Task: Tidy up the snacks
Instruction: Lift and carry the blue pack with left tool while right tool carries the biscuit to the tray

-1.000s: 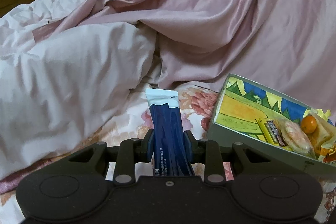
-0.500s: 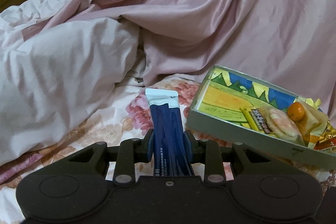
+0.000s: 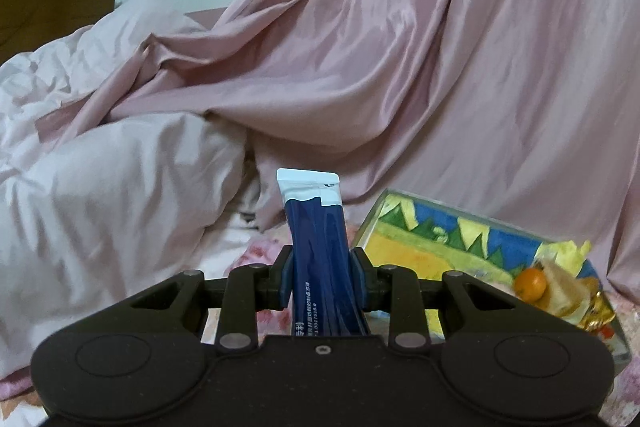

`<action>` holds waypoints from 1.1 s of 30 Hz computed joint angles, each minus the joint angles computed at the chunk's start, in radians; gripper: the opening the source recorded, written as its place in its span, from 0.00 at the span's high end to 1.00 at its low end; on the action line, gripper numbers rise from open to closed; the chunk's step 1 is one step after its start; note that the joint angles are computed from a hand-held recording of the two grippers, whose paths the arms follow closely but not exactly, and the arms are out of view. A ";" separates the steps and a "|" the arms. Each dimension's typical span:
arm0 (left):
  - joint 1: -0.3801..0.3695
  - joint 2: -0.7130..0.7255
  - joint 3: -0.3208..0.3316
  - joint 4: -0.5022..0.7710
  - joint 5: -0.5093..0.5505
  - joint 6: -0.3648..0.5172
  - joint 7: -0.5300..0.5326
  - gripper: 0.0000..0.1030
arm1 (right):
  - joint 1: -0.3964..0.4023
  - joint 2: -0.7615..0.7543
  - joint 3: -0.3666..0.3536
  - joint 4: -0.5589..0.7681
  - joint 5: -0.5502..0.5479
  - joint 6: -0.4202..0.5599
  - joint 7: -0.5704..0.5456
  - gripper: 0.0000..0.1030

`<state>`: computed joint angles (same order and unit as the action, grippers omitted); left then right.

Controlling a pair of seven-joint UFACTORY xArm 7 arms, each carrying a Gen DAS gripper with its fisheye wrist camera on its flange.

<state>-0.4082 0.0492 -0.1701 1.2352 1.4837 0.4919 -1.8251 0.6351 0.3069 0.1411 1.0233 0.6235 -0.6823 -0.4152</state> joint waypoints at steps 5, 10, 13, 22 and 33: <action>-0.011 0.040 0.004 0.064 -0.027 -0.001 0.057 0.69 | -0.044 -0.010 0.000 0.006 -0.026 -0.043 0.080 0.49; -0.032 0.093 0.024 0.128 -0.062 -0.004 0.119 0.69 | -0.085 -0.010 -0.006 0.013 -0.047 -0.071 0.142 0.49; -0.049 0.131 0.041 0.170 -0.082 -0.011 0.149 0.69 | -0.104 -0.009 -0.010 0.017 -0.060 -0.098 0.168 0.49; -0.108 0.282 0.118 0.328 -0.163 -0.065 0.236 0.69 | -0.138 0.026 -0.026 0.061 -0.049 -0.113 0.186 0.48; -0.143 0.397 0.220 0.409 -0.338 -0.202 0.310 0.69 | -0.129 0.063 -0.056 0.124 -0.004 -0.057 0.106 0.48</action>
